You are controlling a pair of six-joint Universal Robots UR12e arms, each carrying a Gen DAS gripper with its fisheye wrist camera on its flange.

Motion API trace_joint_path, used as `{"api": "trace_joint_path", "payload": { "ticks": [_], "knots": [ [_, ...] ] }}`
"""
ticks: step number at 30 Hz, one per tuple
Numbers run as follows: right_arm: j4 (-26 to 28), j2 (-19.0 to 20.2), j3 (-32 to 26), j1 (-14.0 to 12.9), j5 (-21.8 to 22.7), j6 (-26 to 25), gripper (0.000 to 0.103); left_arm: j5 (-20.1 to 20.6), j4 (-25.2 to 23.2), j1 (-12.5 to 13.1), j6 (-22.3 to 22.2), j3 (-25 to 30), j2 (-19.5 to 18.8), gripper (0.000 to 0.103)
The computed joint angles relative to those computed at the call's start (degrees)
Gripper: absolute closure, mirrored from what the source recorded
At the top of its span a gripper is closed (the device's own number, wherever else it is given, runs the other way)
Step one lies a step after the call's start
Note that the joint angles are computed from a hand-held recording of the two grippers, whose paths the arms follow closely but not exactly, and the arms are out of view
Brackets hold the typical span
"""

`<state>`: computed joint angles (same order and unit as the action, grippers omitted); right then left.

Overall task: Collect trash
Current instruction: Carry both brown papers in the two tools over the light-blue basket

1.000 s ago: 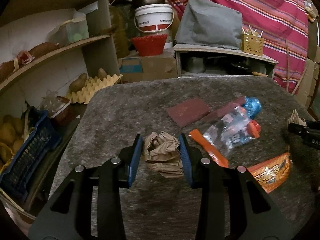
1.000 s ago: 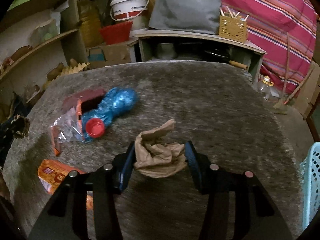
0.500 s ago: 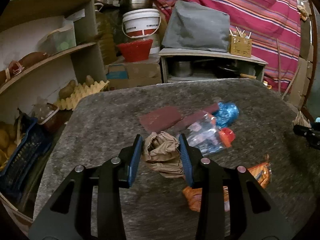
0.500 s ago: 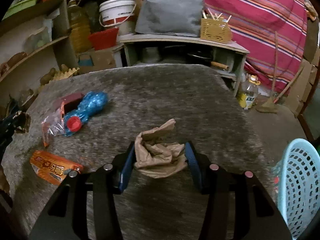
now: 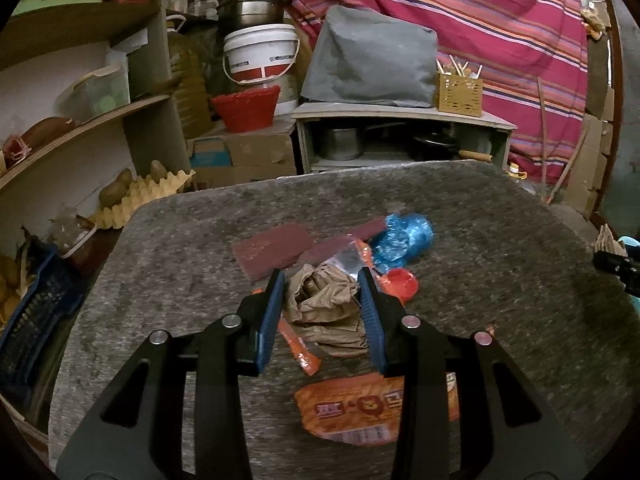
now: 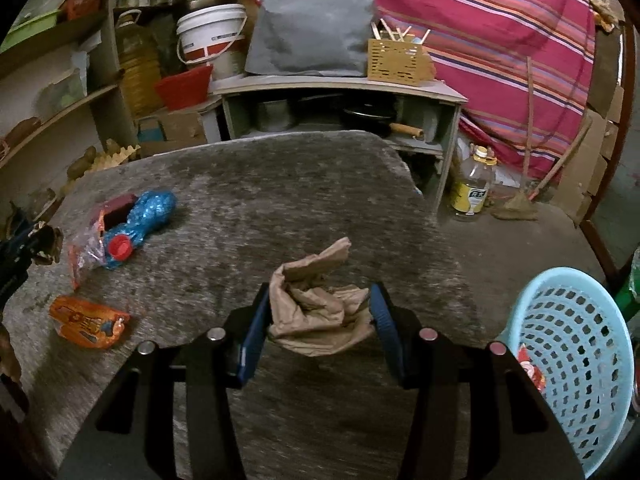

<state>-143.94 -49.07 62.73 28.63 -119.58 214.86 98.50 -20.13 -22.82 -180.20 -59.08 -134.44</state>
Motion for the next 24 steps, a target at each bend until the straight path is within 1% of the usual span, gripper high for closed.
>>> {"api": "trace_joint_path", "payload": {
  "ticks": [8, 17, 20, 24],
  "knots": [
    [-1.98, -2.69, 4.44, -0.59, -0.97, 1.22, 0.053, -0.58, -0.42, -0.78, -0.25, 0.87, -0.19, 0.067],
    [-5.21, -6.4, 10.37, -1.24, -2.37, 3.34, 0.053, -0.02, 1.36, -2.93, 2.39, 2.02, -0.38, 0.067],
    [-6.27, -7.93, 12.87, -1.5, -3.21, 3.66, 0.053, -1.18, 0.63, -3.64, 1.66, 2.67, -0.56, 0.067],
    [-6.99, -10.18, 16.44, -1.91, -4.45, 4.54, 0.053, -2.08, 0.85, -4.79, 2.29, 3.43, -0.95, 0.067]
  ]
}}
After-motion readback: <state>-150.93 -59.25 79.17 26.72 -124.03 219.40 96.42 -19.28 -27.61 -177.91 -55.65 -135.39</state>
